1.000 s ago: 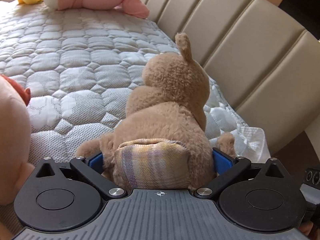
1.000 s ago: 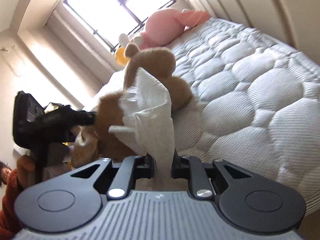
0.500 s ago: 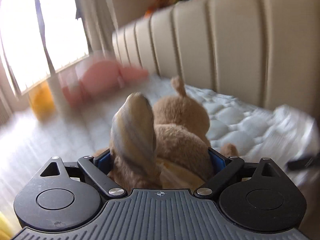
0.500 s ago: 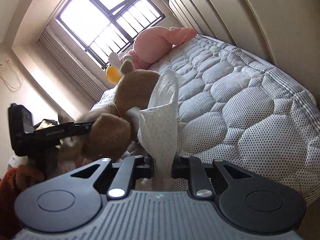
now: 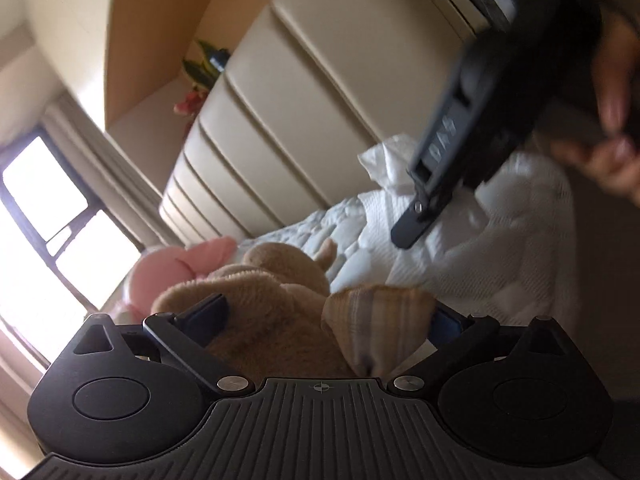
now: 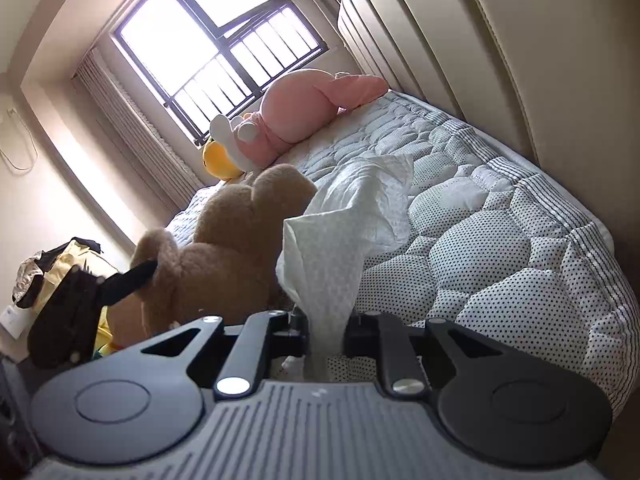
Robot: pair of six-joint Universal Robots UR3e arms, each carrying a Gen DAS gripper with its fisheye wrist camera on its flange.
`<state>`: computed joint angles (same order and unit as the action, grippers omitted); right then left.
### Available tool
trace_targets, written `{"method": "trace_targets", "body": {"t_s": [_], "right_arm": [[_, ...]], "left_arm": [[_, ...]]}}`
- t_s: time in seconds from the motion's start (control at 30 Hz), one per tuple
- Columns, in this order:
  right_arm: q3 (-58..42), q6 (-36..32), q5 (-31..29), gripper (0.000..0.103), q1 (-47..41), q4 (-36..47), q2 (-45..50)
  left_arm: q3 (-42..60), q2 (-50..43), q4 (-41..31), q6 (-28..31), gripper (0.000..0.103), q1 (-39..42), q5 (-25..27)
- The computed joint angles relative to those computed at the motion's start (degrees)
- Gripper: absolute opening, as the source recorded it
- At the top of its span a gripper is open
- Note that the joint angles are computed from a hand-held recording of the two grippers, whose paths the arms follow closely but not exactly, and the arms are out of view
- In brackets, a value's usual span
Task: Organize soft objects
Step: 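Wipe the bunny's ear with the tissue while the left gripper holds it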
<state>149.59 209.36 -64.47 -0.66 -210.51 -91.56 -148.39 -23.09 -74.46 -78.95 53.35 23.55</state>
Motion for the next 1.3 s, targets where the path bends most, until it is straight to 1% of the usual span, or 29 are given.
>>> {"method": "trace_targets", "body": {"t_s": [0.03,0.07,0.13,0.2,0.27,0.33,0.4,0.53,0.57,0.63,0.7,0.77,0.8,0.83,0.87,0.93,1.0,1.1,1.13,1.17,1.2,1.3], "right_arm": [[0.1,-0.1,0.0,0.018,-0.1,0.0,-0.3],[0.0,-0.1,-0.3,0.018,-0.1,0.3,-0.5],[-1.1,-0.5,-1.7,0.018,0.6,1.6,-1.1],[-3.2,-0.8,-2.9,0.017,1.4,3.4,-1.4],[-6.8,-1.3,-4.2,0.014,2.9,5.0,-1.1],[-12.0,-2.4,-4.5,0.014,4.6,6.3,-0.7],[-18.0,-3.8,-4.1,0.014,6.3,7.5,0.5],[-33.0,-5.8,0.3,0.015,8.8,11.0,7.0],[-36.9,-5.5,1.7,0.017,9.2,12.7,9.5],[-44.3,-4.8,4.4,0.017,9.9,17.6,15.1],[-50.5,-4.4,5.7,0.017,11.1,22.8,20.0],[-54.3,-4.8,3.9,0.017,12.6,27.0,23.4],[-54.8,-5.0,2.9,0.017,13.1,27.8,24.4],[-54.7,-5.1,2.1,0.013,13.4,27.9,25.0],[-53.5,-4.5,2.3,0.012,13.1,26.7,25.2],[-50.1,-3.2,4.0,0.012,11.5,23.6,24.7],[-47.2,-3.7,3.7,0.011,10.7,23.1,22.8],[-43.8,-6.0,0.8,0.011,10.6,24.2,19.5],[-43.0,-7.0,-1.1,0.013,11.0,25.2,18.4],[-42.2,-7.7,-2.9,0.016,11.3,26.1,17.5],[-41.4,-8.2,-4.4,0.017,11.4,26.8,16.7],[-39.7,-7.5,-5.9,0.017,10.9,28.4,15.5]], "left_arm": [[3.4,-3.2,-2.9,-1.6,0.103,0.1,0.5],[5.9,-7.5,-1.0,-6.5,0.103,-0.7,1.6],[7.8,-15.9,13.5,-24.1,0.103,-4.3,5.9],[11.3,-22.3,20.1,-37.0,0.103,-6.6,10.1],[13.8,-27.3,23.9,-45.7,0.103,-7.9,13.1],[16.1,-31.2,25.6,-50.2,0.103,-9.1,15.7],[18.1,-33.5,25.2,-51.8,0.103,-9.2,17.1],[21.1,-34.7,19.5,-50.3,0.103,-7.3,16.1],[21.6,-34.8,19.0,-50.7,0.103,-7.6,16.3],[21.7,-34.4,17.5,-50.3,0.103,-7.4,16.1],[21.5,-34.3,16.6,-49.6,0.103,-6.8,15.8],[22.2,-34.3,14.1,-48.4,0.103,-5.9,15.2],[22.6,-34.4,12.1,-47.3,0.103,-5.2,14.5],[23.3,-34.7,10.2,-46.3,0.103,-4.7,14.0],[24.0,-35.4,8.7,-45.4,0.103,-4.5,13.7],[24.4,-36.0,7.3,-44.4,0.103,-4.5,13.1],[24.0,-35.2,6.9,-43.7,0.103,-4.2,12.3],[23.9,-35.2,6.6,-44.1,0.103,-4.2,12.2],[24.3,-35.6,5.9,-44.1,0.103,-4.0,12.2],[24.8,-36.2,5.4,-44.2,0.103,-3.8,12.0],[25.4,-36.6,4.2,-44.1,0.103,-3.5,12.0],[27.5,-38.0,1.4,-44.3,0.103,-2.9,12.0]]}}
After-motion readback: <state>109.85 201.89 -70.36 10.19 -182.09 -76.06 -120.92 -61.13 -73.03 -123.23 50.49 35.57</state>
